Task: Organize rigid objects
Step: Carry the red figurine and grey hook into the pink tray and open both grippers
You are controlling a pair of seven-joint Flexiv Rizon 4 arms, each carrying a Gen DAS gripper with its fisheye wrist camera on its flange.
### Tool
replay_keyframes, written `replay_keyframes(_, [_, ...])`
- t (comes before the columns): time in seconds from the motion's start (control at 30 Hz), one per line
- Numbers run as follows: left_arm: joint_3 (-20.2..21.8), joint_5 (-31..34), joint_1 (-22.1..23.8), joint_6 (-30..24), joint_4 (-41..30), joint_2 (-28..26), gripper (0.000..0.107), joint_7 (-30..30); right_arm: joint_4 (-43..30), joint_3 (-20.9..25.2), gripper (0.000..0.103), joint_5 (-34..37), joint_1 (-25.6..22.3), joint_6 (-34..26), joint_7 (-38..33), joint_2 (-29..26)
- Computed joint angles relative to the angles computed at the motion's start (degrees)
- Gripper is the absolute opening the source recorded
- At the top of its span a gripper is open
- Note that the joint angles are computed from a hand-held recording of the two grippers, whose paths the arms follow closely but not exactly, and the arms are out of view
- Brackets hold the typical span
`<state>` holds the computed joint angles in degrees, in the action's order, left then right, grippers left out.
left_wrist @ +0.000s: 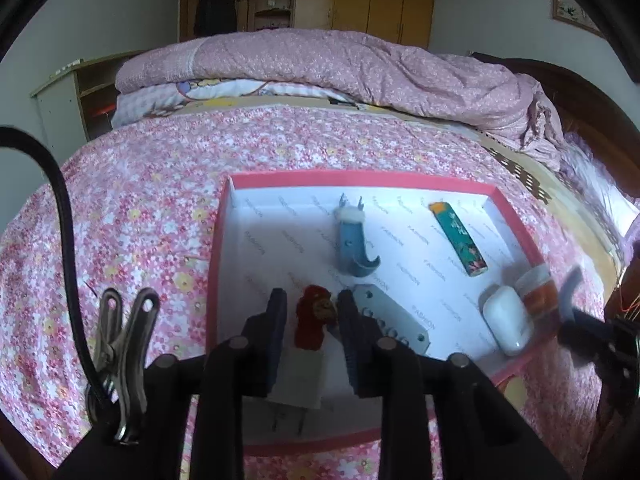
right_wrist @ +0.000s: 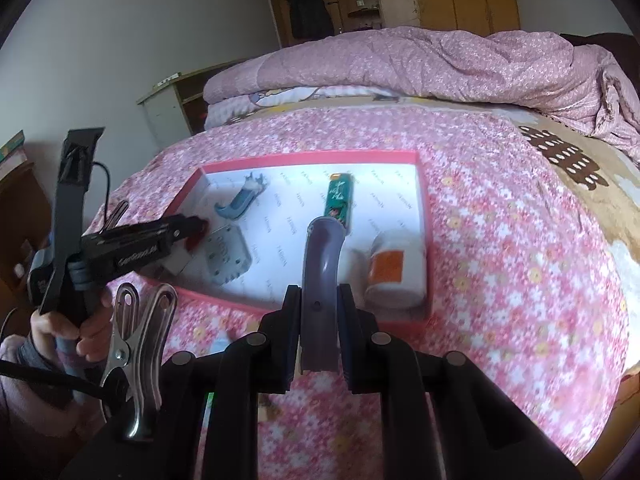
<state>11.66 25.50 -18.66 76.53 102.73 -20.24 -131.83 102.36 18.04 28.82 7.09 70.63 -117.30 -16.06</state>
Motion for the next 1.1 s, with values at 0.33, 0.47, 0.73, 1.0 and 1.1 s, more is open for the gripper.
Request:
replay_keyframes(0.33, [1.09, 2.52, -2.60, 0.64, 0.18, 0.93, 0.043, -3.61, -3.78, 0.00, 0.019, 0.49, -0.57, 0.04, 3.77, -3.10])
replay_keyframes(0.47, [0.41, 2.98, -2.23, 0.15, 0.72, 1.61, 0.043, -4.56, -5.39, -0.83, 0.019, -2.69, 0.19, 0.35, 5.43, -4.71])
replay_keyframes(0.73, [-1.14, 2.18, -0.93, 1.60, 2.02, 2.91, 0.044, -4.16, -7.81, -0.59, 0.019, -7.36, 0.19, 1.01, 9.09, -7.42])
replay_keyframes(1.0, [-1.50, 2.54, -0.63, 1.27, 2.50, 3.66, 0.045, -5.85, -8.18, 0.36, 0.028, -9.12, -0.50, 2.37, 10.77, -8.33])
replay_keyframes(1.1, [-2.40, 1.73, -0.09, 1.43, 3.36, 4.25, 0.045, -4.79, -7.13, 1.33, 0.029, -8.75, -1.34, 3.44, 10.54, -7.60])
